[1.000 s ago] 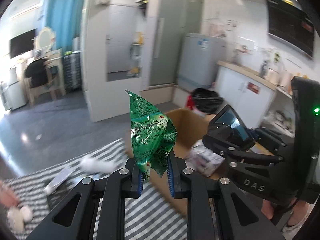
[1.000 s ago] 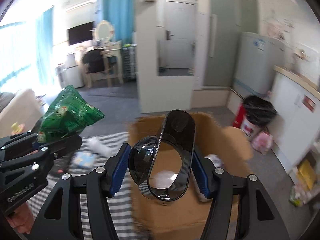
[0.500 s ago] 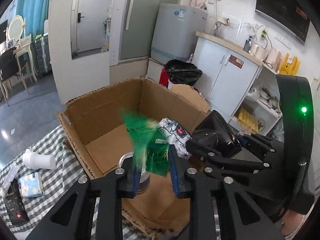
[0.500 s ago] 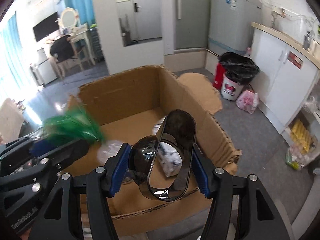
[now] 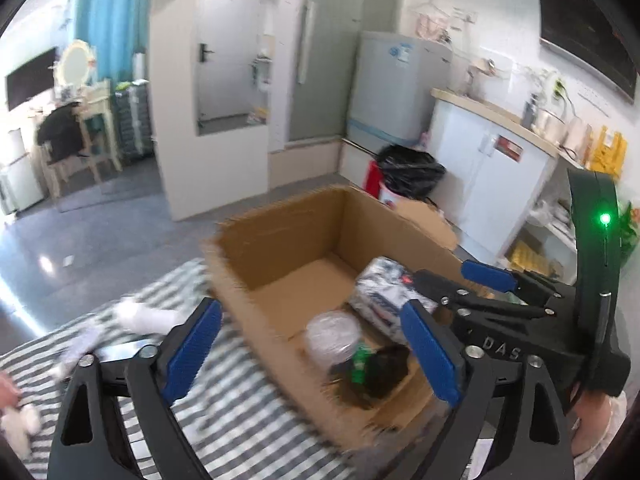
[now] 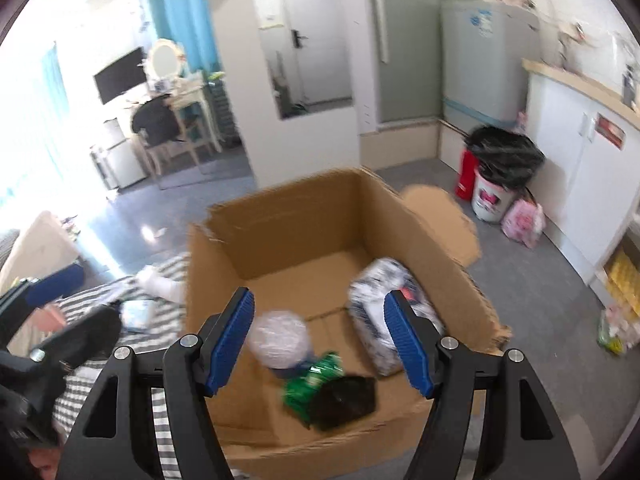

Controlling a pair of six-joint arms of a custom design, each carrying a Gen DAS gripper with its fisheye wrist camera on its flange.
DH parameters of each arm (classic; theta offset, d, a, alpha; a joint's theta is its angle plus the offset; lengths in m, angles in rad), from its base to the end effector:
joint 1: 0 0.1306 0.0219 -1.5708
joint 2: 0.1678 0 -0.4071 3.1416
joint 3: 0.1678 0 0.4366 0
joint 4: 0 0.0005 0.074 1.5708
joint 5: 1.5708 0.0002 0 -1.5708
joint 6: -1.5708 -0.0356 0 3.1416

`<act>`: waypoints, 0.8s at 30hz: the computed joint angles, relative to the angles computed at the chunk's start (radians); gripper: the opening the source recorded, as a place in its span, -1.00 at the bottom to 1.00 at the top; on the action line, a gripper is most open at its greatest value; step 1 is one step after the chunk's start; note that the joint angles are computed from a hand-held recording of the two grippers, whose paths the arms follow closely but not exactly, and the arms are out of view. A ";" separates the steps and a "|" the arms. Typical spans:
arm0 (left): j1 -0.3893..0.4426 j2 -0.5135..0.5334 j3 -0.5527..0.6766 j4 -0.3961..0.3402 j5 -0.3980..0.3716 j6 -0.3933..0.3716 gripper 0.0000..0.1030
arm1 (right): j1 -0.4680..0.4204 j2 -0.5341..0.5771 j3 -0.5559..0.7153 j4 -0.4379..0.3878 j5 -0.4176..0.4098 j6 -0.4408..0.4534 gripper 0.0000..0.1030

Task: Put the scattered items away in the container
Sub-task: 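Return both tools to the table toward the tape roll and black box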

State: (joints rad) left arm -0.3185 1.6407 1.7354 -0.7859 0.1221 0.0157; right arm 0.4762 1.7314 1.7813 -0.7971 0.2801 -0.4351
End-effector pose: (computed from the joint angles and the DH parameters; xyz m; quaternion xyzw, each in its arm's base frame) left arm 0.6030 -0.2039 0.4977 0.1619 0.8889 -0.1251 0.4099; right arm 0.5989 0.2973 0.4640 0.0372 0.9084 0.0595 0.4122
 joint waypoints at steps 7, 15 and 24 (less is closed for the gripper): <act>0.169 -0.177 -0.159 0.045 -0.063 0.022 1.00 | 0.085 0.046 0.071 0.043 -0.059 0.086 0.34; 0.381 -0.273 -0.325 0.055 -0.134 0.017 1.00 | 0.179 0.182 0.225 0.008 -0.137 0.157 0.36; 0.545 -0.275 -0.476 0.145 -0.088 -0.022 1.00 | 0.257 0.449 0.571 -0.220 -0.133 0.188 0.36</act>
